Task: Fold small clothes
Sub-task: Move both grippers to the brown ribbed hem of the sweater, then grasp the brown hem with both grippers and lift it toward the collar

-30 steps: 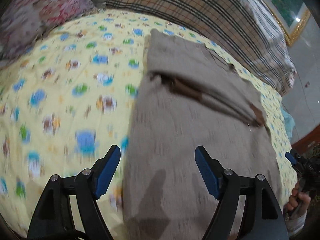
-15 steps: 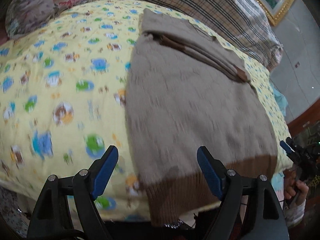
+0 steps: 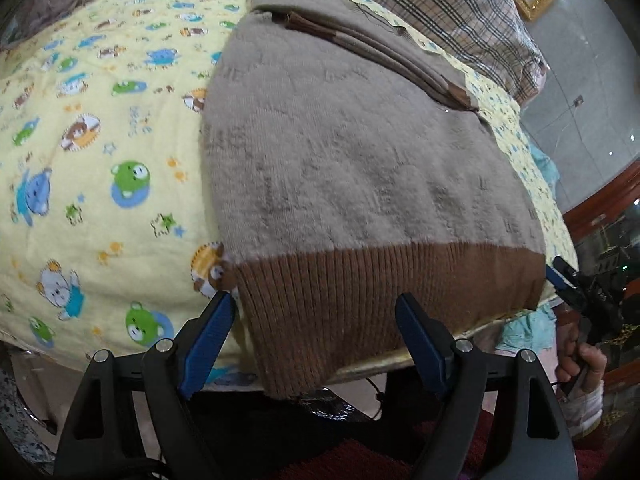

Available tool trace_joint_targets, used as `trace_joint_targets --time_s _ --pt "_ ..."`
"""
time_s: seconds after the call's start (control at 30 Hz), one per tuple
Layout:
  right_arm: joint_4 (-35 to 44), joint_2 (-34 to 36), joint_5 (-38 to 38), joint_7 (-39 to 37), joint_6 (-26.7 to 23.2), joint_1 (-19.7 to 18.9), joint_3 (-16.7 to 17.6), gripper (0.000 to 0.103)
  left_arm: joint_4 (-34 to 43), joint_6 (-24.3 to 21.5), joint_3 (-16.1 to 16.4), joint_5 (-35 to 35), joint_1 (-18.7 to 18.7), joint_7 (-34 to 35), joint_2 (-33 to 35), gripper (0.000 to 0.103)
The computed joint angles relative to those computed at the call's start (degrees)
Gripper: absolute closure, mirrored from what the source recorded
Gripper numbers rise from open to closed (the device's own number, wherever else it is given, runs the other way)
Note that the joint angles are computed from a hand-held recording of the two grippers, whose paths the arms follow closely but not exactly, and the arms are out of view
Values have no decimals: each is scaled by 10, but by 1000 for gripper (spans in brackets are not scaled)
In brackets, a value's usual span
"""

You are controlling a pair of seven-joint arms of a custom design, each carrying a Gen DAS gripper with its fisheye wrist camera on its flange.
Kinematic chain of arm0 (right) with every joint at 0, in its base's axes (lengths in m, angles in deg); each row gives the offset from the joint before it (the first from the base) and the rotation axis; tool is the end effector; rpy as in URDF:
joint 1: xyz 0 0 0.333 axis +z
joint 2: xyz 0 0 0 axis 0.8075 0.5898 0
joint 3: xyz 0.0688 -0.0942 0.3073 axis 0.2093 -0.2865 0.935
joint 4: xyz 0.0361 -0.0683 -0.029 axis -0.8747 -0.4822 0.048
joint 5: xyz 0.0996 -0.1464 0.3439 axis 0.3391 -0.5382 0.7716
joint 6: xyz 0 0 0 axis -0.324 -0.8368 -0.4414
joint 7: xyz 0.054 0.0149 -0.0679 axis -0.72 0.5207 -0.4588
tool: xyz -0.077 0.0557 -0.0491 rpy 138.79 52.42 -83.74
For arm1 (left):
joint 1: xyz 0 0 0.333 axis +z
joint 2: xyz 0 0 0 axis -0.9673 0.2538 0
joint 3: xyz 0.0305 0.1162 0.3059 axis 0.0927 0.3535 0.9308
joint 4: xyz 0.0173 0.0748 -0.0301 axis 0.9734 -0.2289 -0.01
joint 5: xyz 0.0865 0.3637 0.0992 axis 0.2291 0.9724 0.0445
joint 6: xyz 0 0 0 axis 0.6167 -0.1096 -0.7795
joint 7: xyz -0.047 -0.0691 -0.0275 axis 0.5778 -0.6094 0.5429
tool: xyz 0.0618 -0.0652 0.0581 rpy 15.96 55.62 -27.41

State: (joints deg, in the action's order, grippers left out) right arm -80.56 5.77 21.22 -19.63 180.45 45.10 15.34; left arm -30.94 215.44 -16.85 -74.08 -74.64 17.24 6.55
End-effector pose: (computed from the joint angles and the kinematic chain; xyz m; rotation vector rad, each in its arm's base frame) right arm 0.6893 -0.0512 0.3640 -1.4921 1.6768 -0.1127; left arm 0.6944 -0.1417 0.3859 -2.1369 2.1079 -0.9243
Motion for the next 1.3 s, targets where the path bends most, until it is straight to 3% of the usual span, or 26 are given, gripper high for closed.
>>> trace_joint_targets --time_s 0.17,0.33,0.47,0.53,0.6,0.63,0.73,0.87,0.93,1.03,1.07,1.1,1.17,1.3 --pt "0 1 -7 -6 -11 -1 0 38 -8 1 -24 -53 27 36 1 21" --pt "6 3 -12 -19 -73 -11 2 38 -8 -1 -20 -65 26 43 3 22" --pt "13 13 -7 -31 -77 -3 3 45 0 -3 -6 -45 12 28 6 22" --pt "19 20 8 -37 -78 -4 8 55 2 2 1 -28 3 22 6 30" --pt "29 29 10 -33 -79 0 8 77 5 8 -5 -25 4 27 7 70" --pt "33 32 9 -31 -84 0 9 80 10 2 -19 -39 16 44 10 76" --pt "42 43 14 -30 -102 -8 10 85 18 -9 -27 -61 28 58 21 77" --pt "50 54 31 -32 -121 -18 13 88 32 -23 -42 -101 44 80 33 61" --pt "56 59 37 -31 -123 -18 15 88 34 -21 -35 -93 33 84 32 56" --pt "69 72 48 -34 -142 -25 20 88 26 1 -22 -64 15 91 29 64" --pt "70 74 51 -36 -149 -29 20 90 25 6 -18 -59 12 87 28 81" --pt "70 74 51 -36 -157 -31 20 92 19 8 -20 -62 16 87 26 90" --pt "68 72 50 -36 -171 -35 18 92 26 -1 -45 -106 46 105 34 94" --pt "68 65 51 -46 -181 -36 14 92 34 0 -45 -122 45 113 36 95"
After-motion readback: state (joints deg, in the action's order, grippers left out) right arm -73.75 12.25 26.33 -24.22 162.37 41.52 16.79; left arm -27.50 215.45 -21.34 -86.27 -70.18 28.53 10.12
